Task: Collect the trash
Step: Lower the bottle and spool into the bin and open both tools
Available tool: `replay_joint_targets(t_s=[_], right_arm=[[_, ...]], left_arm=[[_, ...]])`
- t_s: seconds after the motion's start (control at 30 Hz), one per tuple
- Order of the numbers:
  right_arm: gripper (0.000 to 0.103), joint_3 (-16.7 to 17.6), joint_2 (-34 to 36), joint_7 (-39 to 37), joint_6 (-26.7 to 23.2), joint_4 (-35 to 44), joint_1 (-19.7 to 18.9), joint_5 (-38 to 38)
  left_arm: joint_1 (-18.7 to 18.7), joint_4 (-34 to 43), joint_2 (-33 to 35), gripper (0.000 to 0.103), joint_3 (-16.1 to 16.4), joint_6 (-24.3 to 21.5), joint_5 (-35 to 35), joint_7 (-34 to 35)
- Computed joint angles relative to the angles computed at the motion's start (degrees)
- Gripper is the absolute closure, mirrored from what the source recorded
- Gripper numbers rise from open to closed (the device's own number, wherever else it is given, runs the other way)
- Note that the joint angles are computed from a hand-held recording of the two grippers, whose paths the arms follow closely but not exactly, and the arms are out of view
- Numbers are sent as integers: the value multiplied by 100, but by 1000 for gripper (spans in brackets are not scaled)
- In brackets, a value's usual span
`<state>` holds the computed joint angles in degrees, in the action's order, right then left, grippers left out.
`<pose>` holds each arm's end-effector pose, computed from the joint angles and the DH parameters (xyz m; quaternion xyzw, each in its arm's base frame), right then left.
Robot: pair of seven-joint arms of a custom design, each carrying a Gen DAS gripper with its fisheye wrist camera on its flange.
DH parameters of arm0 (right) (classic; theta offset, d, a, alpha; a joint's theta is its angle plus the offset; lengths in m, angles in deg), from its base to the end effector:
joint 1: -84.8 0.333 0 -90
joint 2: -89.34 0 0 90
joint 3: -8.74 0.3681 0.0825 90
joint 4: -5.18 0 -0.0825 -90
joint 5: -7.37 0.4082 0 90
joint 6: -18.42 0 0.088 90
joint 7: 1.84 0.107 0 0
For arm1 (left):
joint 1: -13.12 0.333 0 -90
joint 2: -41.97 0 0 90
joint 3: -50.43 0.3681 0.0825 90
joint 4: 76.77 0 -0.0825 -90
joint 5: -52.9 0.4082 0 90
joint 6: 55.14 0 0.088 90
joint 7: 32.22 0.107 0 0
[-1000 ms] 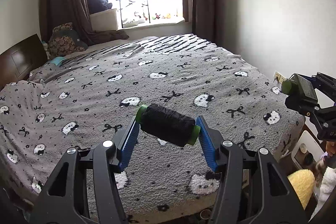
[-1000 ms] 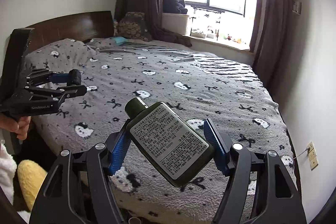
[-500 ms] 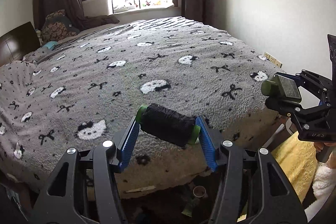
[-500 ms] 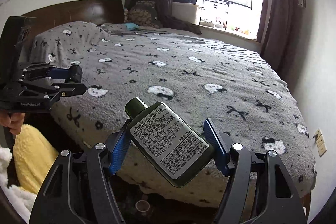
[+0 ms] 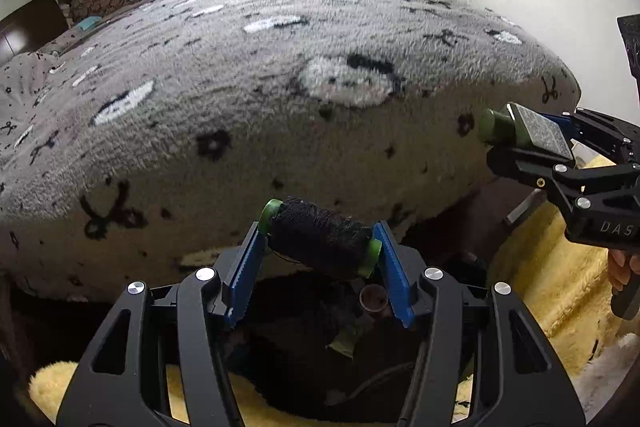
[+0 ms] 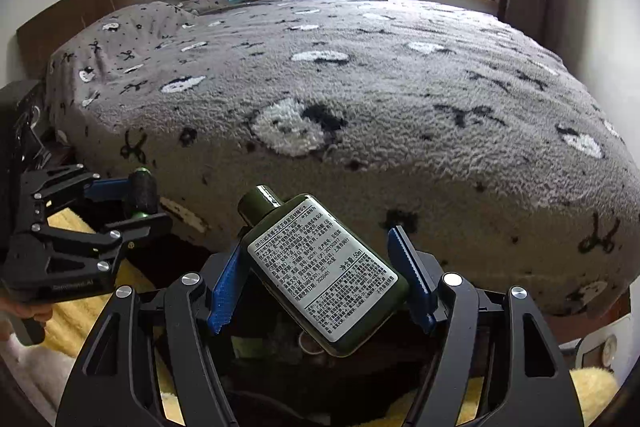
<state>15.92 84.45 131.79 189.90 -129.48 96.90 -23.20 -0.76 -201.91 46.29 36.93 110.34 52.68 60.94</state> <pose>0.5049 0.2164 0.4794 -0.6828 0.6316 -0.2104 0.3009 0.5443 -0.2786 0.4646 -0.4755 0.8232 -0.2655 0.1606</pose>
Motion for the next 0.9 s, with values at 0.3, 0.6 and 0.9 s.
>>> replay_joint_targets(t_s=[0.3, 0.6, 0.9], right_arm=[[34, -172, 566, -1108, -215, 5, 373, 1587], [34, -60, 1000, -2752, -493, 98, 461, 3786], [34, -14, 1147, -3326, -798, 179, 484, 4606]], left_arm=[[58, 105, 646, 50, 12, -609, 42, -259], [131, 330, 1036, 50, -138, -1311, -392, 176], [283, 436, 1226, 50, -309, -1894, -1221, 744]])
